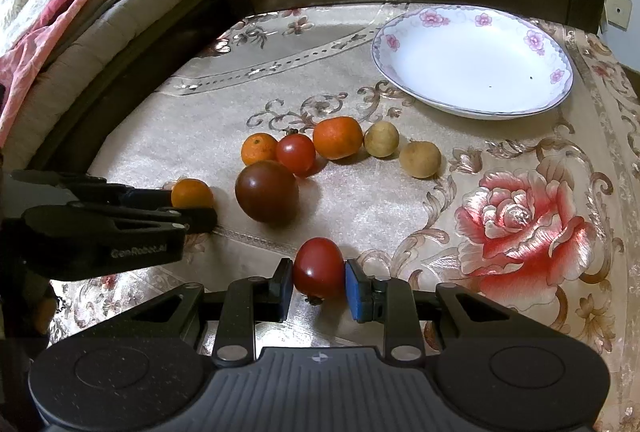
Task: Organize fruits
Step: 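Carry the orange and red tomato in both tools over the white bowl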
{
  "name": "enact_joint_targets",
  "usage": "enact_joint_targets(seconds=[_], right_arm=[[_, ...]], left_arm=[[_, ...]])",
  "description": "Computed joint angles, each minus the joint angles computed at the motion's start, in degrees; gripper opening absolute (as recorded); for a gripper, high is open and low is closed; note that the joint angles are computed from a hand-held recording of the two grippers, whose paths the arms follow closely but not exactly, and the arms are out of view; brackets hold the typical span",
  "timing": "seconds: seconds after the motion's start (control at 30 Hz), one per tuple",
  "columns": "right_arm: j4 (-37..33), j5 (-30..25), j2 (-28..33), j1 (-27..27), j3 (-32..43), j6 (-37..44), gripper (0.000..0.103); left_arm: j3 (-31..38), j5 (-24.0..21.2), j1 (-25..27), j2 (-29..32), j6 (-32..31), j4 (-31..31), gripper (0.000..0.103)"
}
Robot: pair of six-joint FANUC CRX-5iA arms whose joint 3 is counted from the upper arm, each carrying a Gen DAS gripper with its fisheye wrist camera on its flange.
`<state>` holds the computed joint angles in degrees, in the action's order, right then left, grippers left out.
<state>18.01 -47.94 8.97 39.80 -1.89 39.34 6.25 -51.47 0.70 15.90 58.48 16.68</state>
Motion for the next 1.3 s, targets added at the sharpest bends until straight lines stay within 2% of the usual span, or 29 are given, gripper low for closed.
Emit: enact_joint_targets(seconds=[0.5, 1.3], right_arm=[[0.0, 0.0, 0.1, 0.0, 0.1, 0.1, 0.022], [3.8, 2.3, -0.8, 0.6, -1.4, -2.8, 0.021]], left_arm=[[-0.6, 1.7, -1.3, -1.2, -1.3, -2.5, 0.041], [-2.3, 3.1, -2.0, -3.2, -4.2, 0.1, 0.041]])
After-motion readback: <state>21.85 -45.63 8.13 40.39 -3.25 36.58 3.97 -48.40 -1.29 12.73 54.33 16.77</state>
